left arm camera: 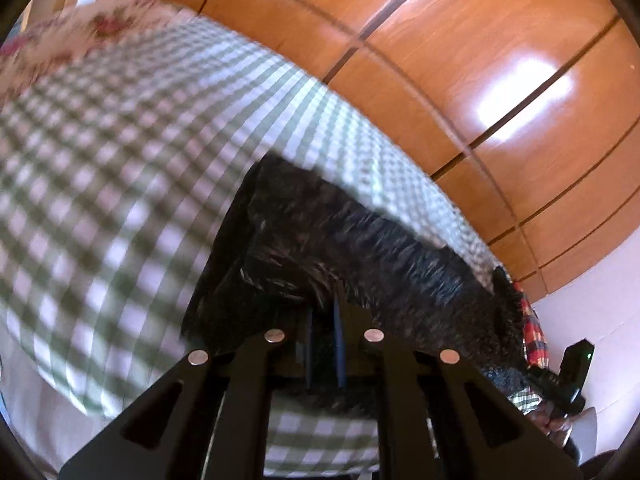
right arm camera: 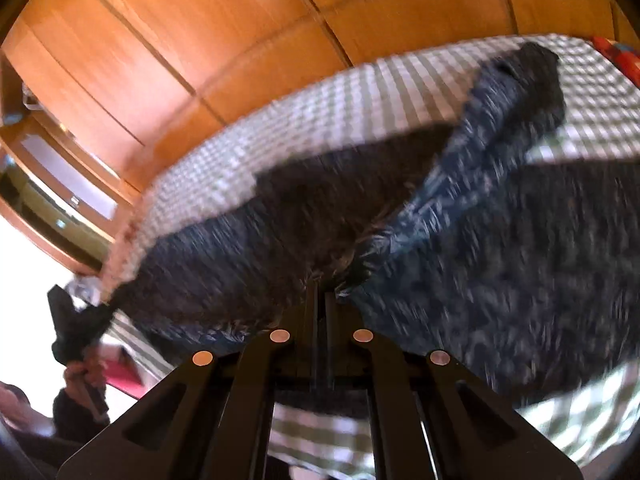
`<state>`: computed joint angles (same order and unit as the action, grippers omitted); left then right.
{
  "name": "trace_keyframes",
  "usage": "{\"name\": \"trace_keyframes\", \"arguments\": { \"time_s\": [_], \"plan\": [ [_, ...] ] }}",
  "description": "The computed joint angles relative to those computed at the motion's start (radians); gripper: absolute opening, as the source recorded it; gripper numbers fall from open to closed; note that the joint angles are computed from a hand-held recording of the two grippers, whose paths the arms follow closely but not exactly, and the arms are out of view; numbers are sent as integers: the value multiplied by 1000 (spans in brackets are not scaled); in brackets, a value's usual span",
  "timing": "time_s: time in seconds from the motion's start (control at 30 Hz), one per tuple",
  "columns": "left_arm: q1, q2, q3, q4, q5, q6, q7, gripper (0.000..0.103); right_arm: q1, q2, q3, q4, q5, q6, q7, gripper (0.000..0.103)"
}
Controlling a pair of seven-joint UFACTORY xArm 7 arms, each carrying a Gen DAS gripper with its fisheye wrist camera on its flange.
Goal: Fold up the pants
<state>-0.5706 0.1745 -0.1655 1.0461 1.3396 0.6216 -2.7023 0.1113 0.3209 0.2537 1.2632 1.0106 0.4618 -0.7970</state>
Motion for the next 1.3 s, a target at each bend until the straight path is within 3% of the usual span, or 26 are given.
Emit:
{"name": "trace_keyframes", "arguments": {
  "time_s": [0.1,0.3,0.37,0.47,0.63,0.73,0.83,0.97,1.07,1.17,1.3],
  "plan": [
    [-13,9,-3,-14,27,-3,-79,8,-9,0,-1,-19,18,-5,4,1],
    [-31,20,-10,2,-14,19,-37,8,-13,-79,-5,-48,78,3,-75,1],
    [-34,36,-8,7,-31,16,-34,8,4,-78,-26,-49,45,11,-62,1],
    [-33,58,8,0,-25,-21,-76,8,29,-4,-56,-22,-89,26,67,1],
    [-39,59,22,-6,-12,-26,-106,11,-5,35,-15,-16,-101,5,70,1],
    [-35,53,17,-2,-63,-19,-47,15,-13,31,-4,-18,-115,4,62,1],
    [-47,32,2,5,-149,58,46,25,-27,23,6,-20,-93,15,42,1],
    [-80,34,-25,85,-292,250,245,28,-31,-18,16,-50,-40,-5,-7,1],
    [-120,72,-28,183,-330,409,374,28,-28,-46,5,-61,-6,10,-53,1],
    [-130,85,-13,205,-291,367,398,29,-13,-32,-23,-61,-39,27,-34,1],
    [-134,158,6,279,-320,311,506,30,-10,-44,-22,-87,-51,30,-40,1]
  ]
}}
